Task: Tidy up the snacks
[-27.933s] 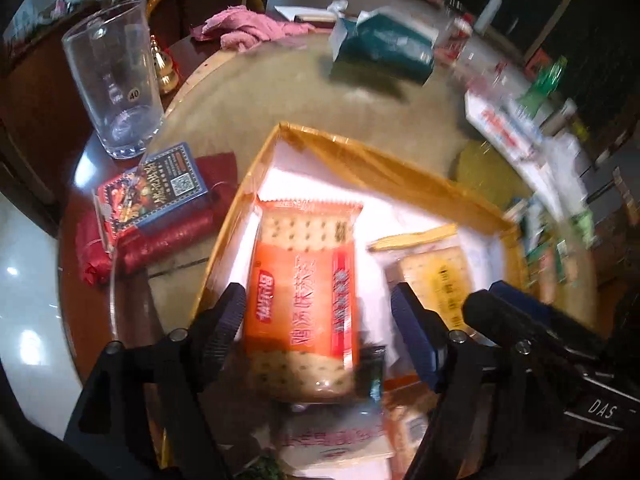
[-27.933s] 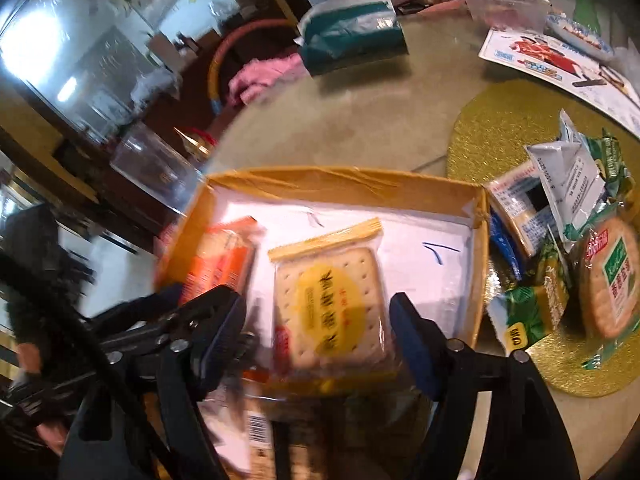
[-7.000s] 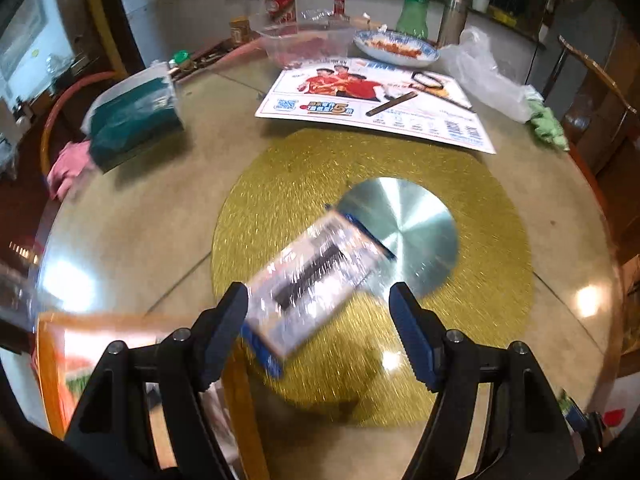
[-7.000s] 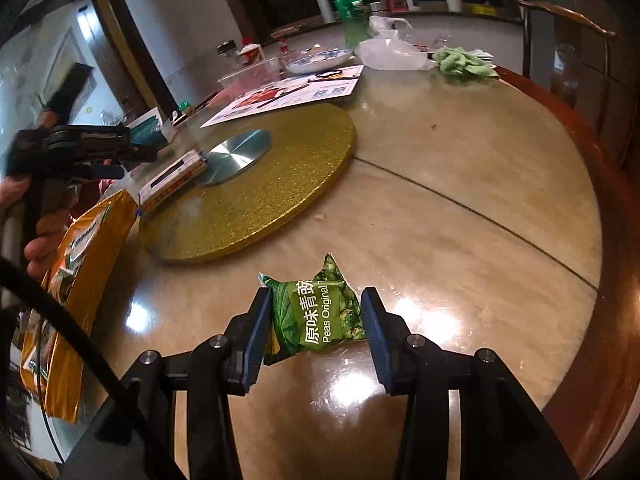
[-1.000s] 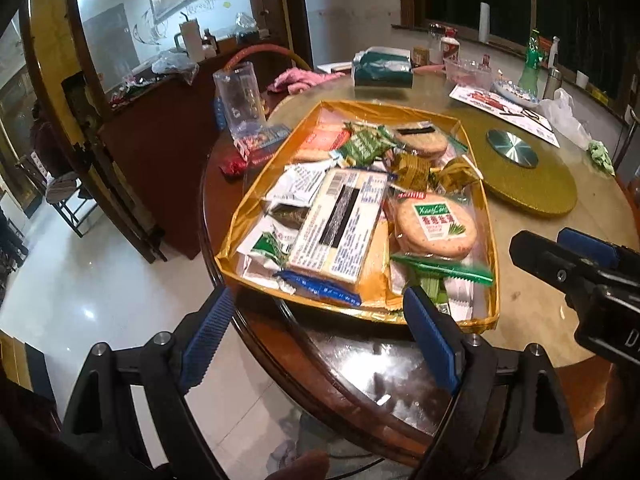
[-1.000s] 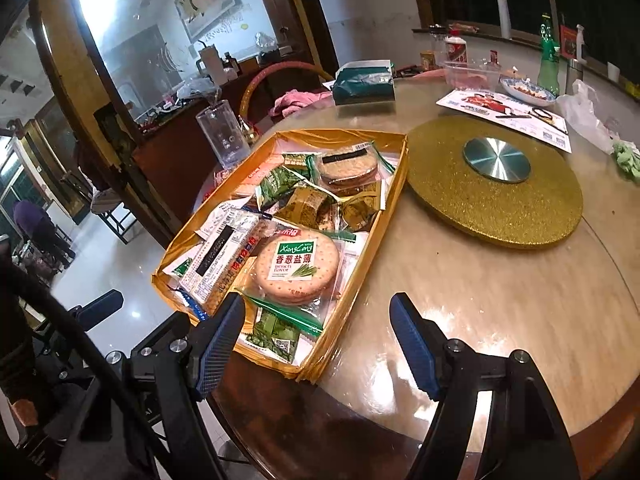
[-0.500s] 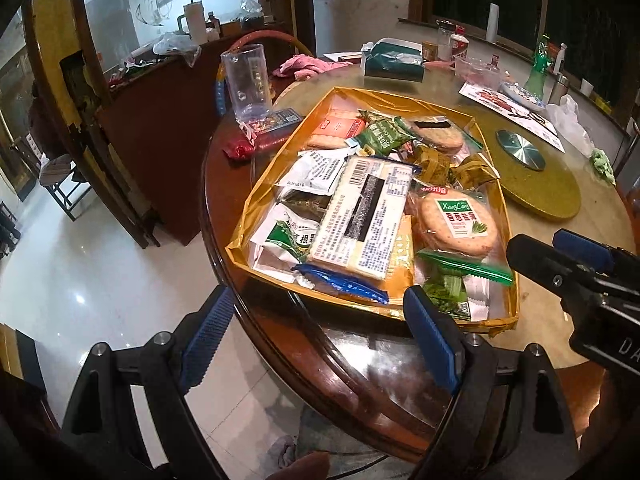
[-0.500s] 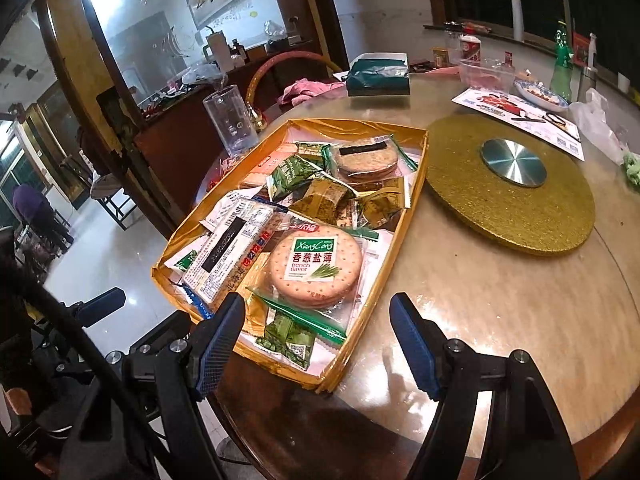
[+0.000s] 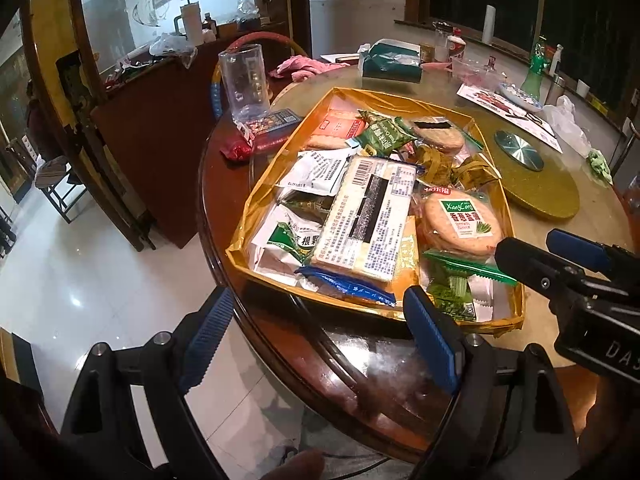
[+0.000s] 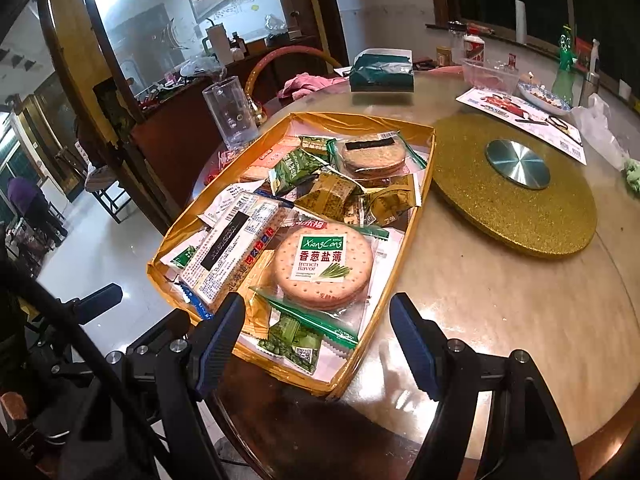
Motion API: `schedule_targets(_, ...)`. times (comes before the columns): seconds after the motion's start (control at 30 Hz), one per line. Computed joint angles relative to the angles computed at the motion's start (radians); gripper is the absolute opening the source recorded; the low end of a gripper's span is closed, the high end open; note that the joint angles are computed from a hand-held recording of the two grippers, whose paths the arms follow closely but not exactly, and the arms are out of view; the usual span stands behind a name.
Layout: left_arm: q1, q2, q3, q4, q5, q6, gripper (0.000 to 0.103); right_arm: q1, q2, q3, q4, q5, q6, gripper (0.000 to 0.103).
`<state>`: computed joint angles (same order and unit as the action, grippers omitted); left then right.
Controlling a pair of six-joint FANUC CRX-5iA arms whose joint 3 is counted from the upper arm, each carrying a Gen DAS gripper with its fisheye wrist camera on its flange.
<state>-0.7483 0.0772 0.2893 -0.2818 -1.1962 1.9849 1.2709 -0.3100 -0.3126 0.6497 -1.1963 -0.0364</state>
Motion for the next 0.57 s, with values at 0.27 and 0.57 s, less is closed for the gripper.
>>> schedule_targets(0.27, -0.011, 0.0, 0.003, -0.025, 0.002, 0.004, 0.087, 0.0, 0.007, 0.0, 0.006, -0.008, -0.009, 0.075)
schedule_targets(0.57, -0.013, 0.001, 0.011, -0.047, -0.008, 0.029, 0.087, 0.017, 0.013, -0.002, 0.04, -0.007, 0.015, 0.075)
